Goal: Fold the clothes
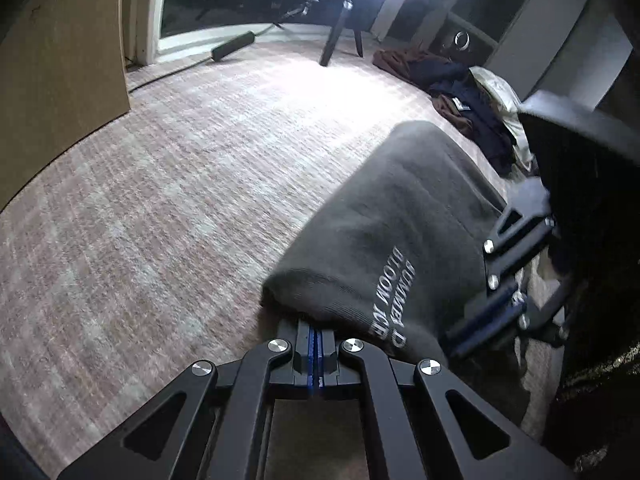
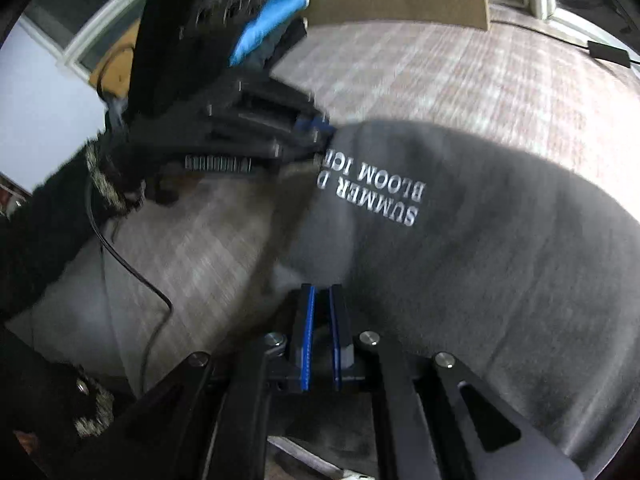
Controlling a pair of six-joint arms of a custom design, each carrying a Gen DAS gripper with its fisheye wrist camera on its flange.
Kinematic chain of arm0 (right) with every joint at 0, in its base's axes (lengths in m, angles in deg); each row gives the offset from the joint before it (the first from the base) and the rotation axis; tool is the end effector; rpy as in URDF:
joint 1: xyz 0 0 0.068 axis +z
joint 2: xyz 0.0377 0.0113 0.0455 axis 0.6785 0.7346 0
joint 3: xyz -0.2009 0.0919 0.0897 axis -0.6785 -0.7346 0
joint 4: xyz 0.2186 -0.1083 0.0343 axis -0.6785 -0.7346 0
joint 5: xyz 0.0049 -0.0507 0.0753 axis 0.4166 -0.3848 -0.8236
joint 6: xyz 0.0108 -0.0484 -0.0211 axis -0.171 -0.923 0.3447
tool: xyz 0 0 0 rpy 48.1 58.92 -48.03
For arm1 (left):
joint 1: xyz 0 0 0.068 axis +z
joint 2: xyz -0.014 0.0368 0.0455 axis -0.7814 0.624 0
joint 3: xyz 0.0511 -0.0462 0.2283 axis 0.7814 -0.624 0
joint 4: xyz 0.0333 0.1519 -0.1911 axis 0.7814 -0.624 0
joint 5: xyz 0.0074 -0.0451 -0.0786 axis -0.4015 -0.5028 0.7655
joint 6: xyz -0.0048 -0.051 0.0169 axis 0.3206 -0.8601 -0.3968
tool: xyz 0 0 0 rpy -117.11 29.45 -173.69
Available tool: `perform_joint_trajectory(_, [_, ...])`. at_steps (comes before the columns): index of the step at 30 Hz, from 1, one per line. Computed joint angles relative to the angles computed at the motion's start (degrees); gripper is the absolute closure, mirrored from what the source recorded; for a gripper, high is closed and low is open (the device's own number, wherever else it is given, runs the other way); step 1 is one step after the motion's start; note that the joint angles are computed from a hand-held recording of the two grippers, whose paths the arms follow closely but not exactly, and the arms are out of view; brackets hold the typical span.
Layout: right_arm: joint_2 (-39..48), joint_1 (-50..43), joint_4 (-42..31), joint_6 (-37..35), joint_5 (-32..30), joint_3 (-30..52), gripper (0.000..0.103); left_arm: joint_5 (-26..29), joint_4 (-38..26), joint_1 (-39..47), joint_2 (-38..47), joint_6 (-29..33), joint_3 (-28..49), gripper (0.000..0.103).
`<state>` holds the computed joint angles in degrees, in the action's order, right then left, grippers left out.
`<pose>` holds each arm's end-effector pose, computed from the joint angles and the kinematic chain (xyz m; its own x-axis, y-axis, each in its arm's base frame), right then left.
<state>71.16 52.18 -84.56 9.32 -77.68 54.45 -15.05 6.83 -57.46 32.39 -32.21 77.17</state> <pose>0.3064 0.0662 0.2091 -0.9293 -0.0777 -0.3611 -0.2370 0.8752 0.4218 0.3709 -0.0610 0.1687 -0.4608 0.7213 -0.5171 0.8866 0.3475 -0.3053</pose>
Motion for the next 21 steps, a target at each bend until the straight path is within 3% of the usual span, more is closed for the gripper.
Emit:
perform_joint_trajectory(8, [1.36, -1.98, -3.4, -1.72, -2.44, 1.6, 0.099, 2.74, 5.22, 5.22, -2.1, -4.44, -3.53, 0.103])
perform_joint_trajectory(10, [1.38, -2.96, -4.14, -0.94, -3.8, 2.86, 0.098, 5.0, 3.29, 8.21, 0.0, -6.74, 0.73, 0.103])
perform_joint_trajectory(13, [0.51, -4.83, -3.91, 0.37, -4.96, 5.06, 0.096, 4.89, -1.09, 9.21, 0.16, -4.9, 3.69, 0.103])
perform_joint_trajectory(17, [4.46, -5.82, -4.58, 0.16, 0.9, 14.0, 0.096, 7.46, -4.18, 7.45, -1.79, -3.55, 2.17, 0.103])
perform_joint_trajectory(21, [12.31, -7.34, -5.65, 0.97, 7.3, 20.32, 0.096, 1.36, 1.6, 4.05, -4.02, -5.66, -3.48, 0.096])
